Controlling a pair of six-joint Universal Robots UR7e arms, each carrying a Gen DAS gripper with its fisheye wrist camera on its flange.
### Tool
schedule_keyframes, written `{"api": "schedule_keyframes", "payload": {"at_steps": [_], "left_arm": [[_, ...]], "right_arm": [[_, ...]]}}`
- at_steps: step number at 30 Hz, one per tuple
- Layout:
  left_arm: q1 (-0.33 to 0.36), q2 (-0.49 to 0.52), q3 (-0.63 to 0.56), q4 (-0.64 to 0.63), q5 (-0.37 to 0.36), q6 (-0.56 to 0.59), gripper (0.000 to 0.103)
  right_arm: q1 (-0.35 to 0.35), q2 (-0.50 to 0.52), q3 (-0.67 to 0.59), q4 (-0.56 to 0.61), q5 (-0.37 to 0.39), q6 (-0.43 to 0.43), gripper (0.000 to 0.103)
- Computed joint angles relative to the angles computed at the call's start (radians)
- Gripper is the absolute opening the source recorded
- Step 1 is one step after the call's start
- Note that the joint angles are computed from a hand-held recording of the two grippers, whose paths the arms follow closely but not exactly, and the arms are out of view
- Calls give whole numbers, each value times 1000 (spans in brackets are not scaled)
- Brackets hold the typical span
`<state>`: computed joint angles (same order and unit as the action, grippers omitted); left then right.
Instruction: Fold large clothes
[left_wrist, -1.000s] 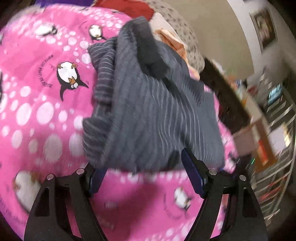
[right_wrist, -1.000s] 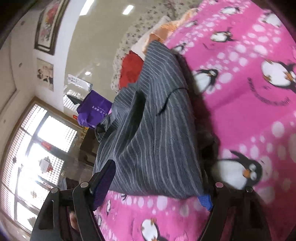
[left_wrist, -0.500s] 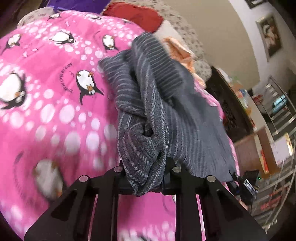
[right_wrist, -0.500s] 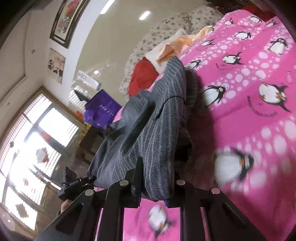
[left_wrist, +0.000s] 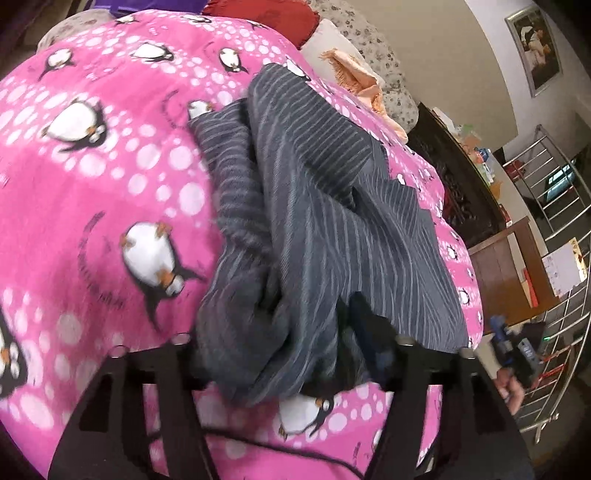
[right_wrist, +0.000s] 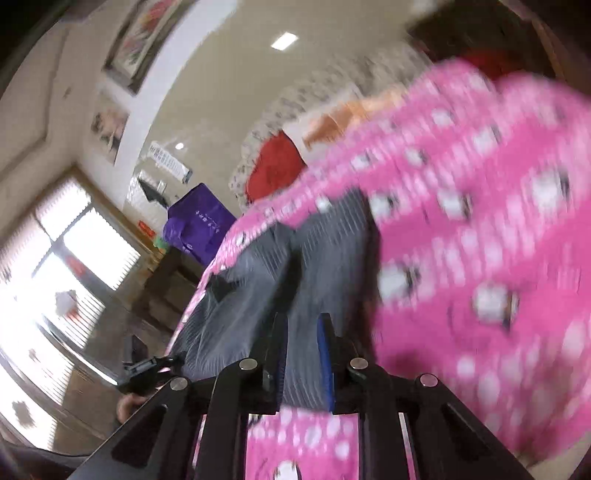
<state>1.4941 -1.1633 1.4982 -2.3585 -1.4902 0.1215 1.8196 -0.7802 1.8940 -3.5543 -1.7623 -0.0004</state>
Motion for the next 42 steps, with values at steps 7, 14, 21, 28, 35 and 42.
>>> {"api": "schedule_keyframes", "payload": {"at_steps": [7, 14, 21, 28, 35, 42], "left_arm": [[21, 58, -52, -25, -45, -48, 78], [47, 78, -87, -27, -113, -98, 79], [53, 154, -243, 108, -125, -159, 79], [67, 265, -520, 502, -205, -50, 61], [74, 271, -500, 379, -130, 29, 19], [-38, 147, -316, 220, -46, 85, 11]], "right_arm": [[163, 271, -470, 311, -336, -235, 16], [148, 550, -945, 464, -595, -360, 53], [53, 539, -910, 543, -513, -301, 64], [61, 558, -929, 546, -550, -340, 68], [61, 556, -926, 549, -531, -323, 69], [79, 406, -674, 227, -475, -284, 68]]}}
